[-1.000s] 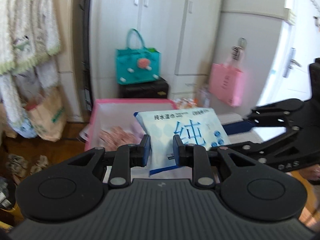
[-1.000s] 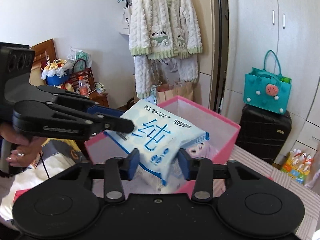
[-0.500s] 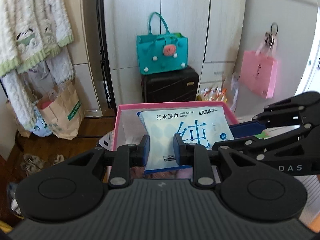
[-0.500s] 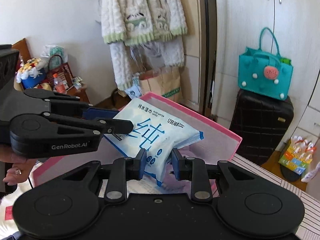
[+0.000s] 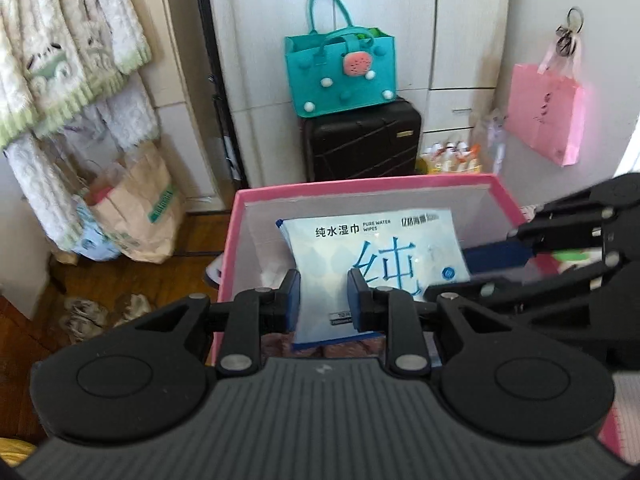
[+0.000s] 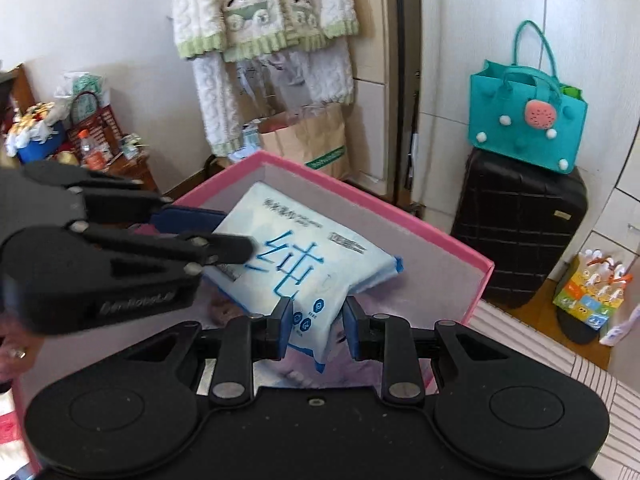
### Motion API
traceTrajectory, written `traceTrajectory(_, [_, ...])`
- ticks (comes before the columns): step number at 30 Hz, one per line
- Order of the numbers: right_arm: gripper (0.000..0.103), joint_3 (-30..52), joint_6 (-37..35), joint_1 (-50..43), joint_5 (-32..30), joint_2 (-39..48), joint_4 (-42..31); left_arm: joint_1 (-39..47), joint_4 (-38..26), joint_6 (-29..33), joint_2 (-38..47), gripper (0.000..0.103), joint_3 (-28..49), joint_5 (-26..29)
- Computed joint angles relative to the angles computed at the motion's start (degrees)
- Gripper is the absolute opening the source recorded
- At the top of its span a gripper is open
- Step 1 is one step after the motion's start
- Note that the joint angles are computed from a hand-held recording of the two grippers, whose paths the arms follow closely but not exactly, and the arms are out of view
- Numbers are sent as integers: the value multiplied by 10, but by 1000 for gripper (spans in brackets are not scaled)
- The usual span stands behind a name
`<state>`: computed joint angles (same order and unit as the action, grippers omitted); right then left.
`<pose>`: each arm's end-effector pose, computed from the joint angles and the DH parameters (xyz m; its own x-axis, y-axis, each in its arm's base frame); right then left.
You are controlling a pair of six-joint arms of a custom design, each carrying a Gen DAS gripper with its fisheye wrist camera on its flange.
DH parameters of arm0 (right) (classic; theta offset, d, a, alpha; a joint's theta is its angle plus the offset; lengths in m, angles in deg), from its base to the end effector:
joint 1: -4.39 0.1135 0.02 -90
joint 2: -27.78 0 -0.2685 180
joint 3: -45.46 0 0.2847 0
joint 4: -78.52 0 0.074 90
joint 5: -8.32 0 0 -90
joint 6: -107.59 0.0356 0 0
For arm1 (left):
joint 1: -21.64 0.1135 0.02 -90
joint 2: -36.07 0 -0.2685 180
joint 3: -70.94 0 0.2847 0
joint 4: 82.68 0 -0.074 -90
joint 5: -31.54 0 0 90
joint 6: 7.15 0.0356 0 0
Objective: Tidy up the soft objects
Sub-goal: 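Lower the packet into the box and open both grippers, then withdraw both open grippers from the pink box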
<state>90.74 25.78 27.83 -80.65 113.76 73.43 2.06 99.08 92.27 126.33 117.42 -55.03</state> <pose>0.2695 0.1161 0.1171 -0.7060 -0.1508 -0.6920 -0.2886 0.9535 0.0866 0.2896 -0.1053 0.1117 -0.5606 0.3728 -0.7394 0.4745 0.8764 0.0821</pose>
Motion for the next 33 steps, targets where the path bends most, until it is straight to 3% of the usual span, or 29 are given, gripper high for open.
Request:
traceTrajectory(3, [32,-4,16,-18,-10,7,17,-40,62,30,-7,24,-37,-87])
traceTrajectory(8, [32,-47,20,-27,-45,-66,4,-32,4,19,-73,24,-57,-36])
traceTrajectory(12, [32,-76,23,-21,-54,-160,-56,-33,-43,7,-131,24,-68,-25])
traceTrajectory(14, [32,-91,26,-17,-60,-218,-97,-27,-87,-7,-173,24,-74,-4])
traceTrajectory(18, [32,-113,27,-6,-69,-331,-181,-48,-159,-11,-281,28,-101,-17])
traceTrajectory(20, [32,-121,31,-1,-75,-389,-229,-57,-212,-8,-334,34,-105,-10])
traceTrajectory(24, [32,-131,35,9,-85,-493,-316,-56,-331,2,-418,35,-96,29])
traceTrajectory(28, [34,-137,34,22,-93,-608,-403,-84,-416,14,-511,41,-101,2])
traceTrajectory(33, [36,-139,39,42,-89,-726,-495,-125,-518,11,-630,41,-106,-23])
